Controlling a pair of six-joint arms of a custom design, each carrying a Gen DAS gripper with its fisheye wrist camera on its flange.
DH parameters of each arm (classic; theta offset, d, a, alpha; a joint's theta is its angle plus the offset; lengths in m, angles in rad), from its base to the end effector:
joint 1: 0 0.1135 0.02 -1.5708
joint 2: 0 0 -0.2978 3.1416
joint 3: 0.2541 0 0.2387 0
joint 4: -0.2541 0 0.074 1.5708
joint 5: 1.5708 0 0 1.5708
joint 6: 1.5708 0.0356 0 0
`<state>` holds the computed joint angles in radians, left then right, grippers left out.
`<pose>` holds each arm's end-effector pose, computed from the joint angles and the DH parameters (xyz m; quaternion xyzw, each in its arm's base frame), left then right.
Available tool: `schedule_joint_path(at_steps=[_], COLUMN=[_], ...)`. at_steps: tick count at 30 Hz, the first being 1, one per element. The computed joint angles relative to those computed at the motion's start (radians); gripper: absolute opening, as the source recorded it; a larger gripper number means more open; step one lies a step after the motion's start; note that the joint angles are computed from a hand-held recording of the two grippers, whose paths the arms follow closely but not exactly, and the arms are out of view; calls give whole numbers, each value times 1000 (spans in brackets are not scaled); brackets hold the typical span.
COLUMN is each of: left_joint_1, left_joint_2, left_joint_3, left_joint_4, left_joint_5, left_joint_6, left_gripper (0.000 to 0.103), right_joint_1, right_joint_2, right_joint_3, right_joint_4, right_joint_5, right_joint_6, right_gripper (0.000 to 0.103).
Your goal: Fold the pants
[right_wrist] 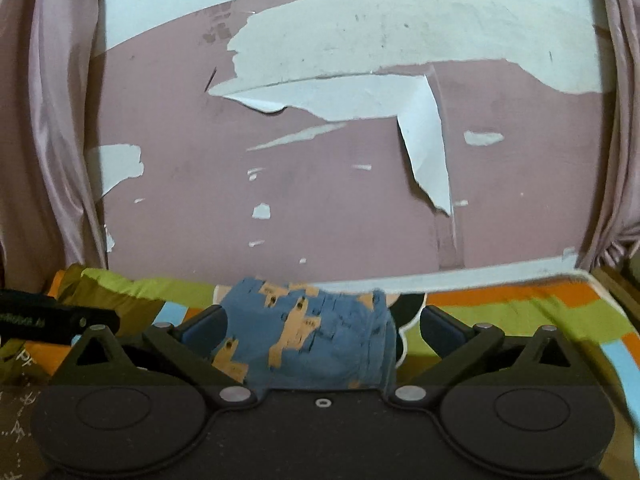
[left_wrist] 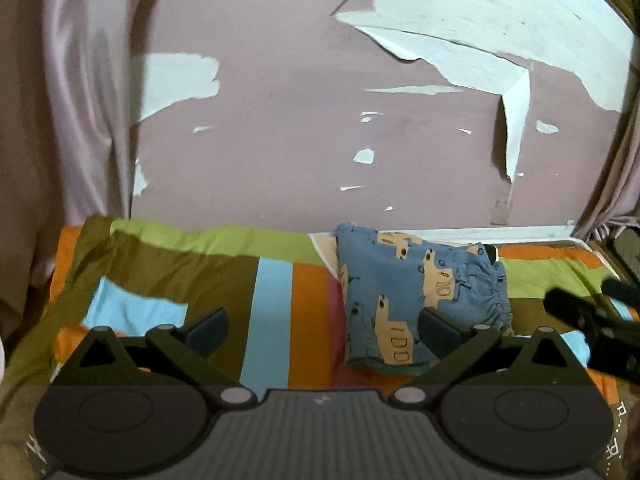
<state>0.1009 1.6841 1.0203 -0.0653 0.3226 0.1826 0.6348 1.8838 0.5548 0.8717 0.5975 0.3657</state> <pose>0.3523 0.0243 0.2425 0.1024 0.8975 -0.0882 0.4199 0.2680 0.1725 0.1412 0.0453 0.8249 0.0230 0.5630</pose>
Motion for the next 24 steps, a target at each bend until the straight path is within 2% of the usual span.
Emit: schedule_joint_path(at_steps=[3,11,19,24], left_joint_1=[28,61,90,105], left_joint_2=[-5,0,-15,-19], left_joint_3=[-87,-160,-286,-355], left_joint_4=[111,118,281,370], left_joint_5=[24,61,55,69], left_joint_6=[-27,30,75,154], left_gripper=[103,103,103,103], right_joint_1=[43,135,208,226], right_joint_2=[17,77,181,212], right_joint_3=[-44,-135,-196,-203], right_joint_4=[33,156,311,323], right_joint_5=[50,178,243,272], right_joint_6=[59,130,136,160], right_gripper=[102,102,102,102])
